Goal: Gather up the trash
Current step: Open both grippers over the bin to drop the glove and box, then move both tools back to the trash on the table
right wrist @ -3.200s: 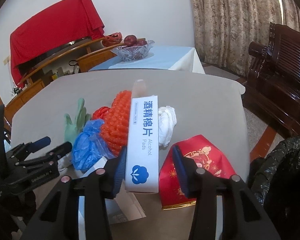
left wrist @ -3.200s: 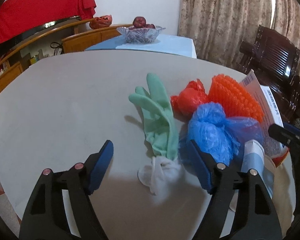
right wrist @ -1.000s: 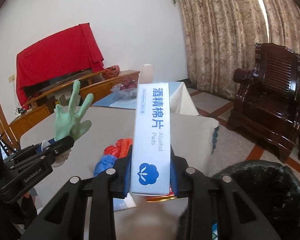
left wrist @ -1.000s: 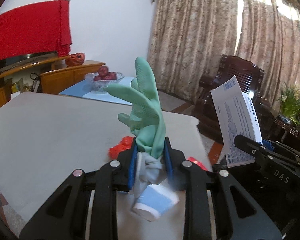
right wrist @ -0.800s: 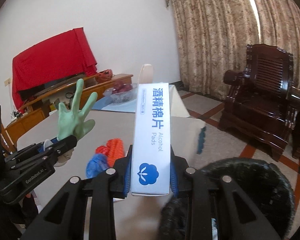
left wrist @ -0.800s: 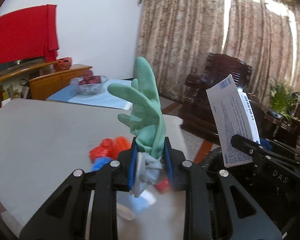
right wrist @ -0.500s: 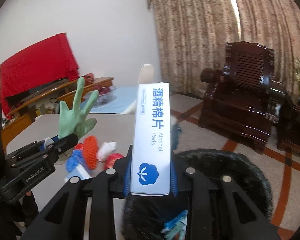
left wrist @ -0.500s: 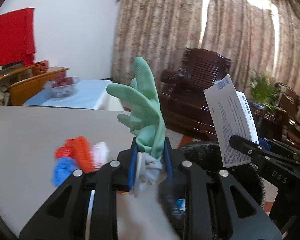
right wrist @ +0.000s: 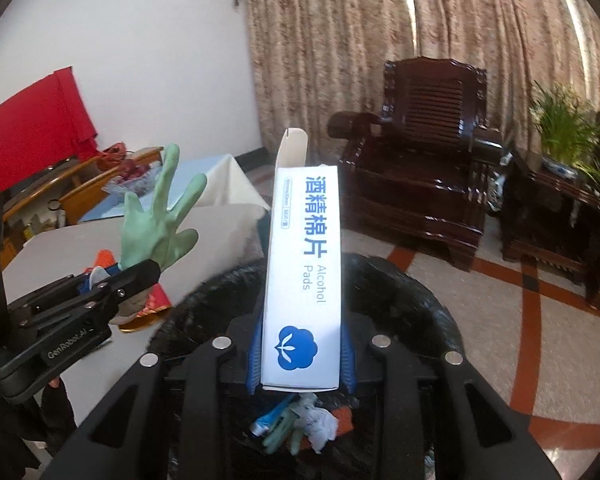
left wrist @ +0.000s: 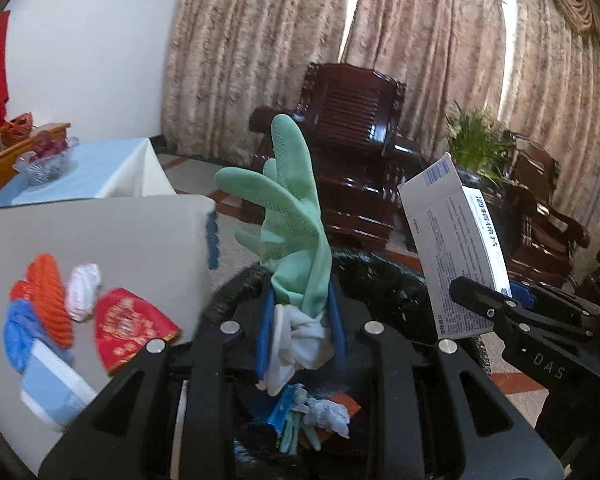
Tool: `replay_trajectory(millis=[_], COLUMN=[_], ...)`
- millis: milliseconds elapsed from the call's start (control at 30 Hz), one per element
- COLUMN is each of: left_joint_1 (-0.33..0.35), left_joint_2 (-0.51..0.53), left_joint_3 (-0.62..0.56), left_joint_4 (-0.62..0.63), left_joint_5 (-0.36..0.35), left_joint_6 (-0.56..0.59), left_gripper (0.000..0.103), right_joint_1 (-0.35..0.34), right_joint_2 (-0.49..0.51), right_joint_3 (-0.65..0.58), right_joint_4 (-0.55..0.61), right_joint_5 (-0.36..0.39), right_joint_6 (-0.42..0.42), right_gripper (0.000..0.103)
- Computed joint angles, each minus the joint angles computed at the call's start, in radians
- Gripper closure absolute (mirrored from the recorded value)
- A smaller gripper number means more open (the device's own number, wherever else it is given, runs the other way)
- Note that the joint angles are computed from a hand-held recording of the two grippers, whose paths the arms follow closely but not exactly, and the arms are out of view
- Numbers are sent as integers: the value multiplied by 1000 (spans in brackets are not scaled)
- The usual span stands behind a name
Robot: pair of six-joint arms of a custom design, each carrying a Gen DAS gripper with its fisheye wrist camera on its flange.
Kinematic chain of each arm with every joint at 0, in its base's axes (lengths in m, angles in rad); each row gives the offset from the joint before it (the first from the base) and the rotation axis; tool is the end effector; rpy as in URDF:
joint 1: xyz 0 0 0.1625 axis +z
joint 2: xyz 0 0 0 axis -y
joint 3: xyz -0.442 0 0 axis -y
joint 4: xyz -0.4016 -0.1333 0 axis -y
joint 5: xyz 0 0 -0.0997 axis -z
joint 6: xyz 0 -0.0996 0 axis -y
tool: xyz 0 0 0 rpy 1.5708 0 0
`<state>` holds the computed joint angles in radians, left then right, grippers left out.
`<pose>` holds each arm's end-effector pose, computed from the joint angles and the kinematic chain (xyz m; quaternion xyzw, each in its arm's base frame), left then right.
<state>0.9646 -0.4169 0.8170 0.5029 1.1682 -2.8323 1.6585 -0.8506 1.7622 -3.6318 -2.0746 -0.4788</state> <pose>-0.2871 -0.7166 0.0514 0.3503 0.8594 -0.3455 0.1393 0.1425 -0.6479 0.2326 0.0971 -0.8183 0.4757 0.3075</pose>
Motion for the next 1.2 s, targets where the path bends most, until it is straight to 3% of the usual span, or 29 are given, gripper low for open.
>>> replay_trajectory(millis=[233, 300, 333, 400, 500, 567, 633, 700, 867, 1200], left_joint_1=[11, 18, 21, 27, 33, 36, 40, 42, 50, 80], left_joint_2=[78, 87, 86, 73, 53, 29, 5, -18, -97, -293], left_joint_3=[-92, -108, -106, -88, -64, -31, -7, 24, 97, 302], left_joint_4=[80, 101, 100, 86, 66, 40, 19, -8, -67, -262], left_joint_5=[22, 34, 41, 52, 53, 39, 19, -8, -89, -266], left_joint_6=[-10, -13, -13, -10, -6, -7, -5, 4, 27, 137], left_gripper=[77, 72, 61, 46, 39, 32, 22, 16, 13, 13], right_joint_1=[-33, -37, -39, -38, -33, -27, -22, -21, -8, 61], right_joint_2=[-2, -2, 1, 10, 21, 31, 38, 35, 52, 162], right_joint_3=[20, 24, 26, 22, 13, 5, 2, 2, -15, -112], right_joint_4=[18, 28, 27, 22, 7, -5, -24, -12, 7, -31], right_joint_5=[-14, -21, -33, -60, -91, -113, -114, -97, -39, 96], right_joint_6=[28, 38, 40, 38, 35, 31, 26, 37, 78, -10], right_gripper=[72, 71, 71, 60, 39, 14, 7, 6, 6, 6])
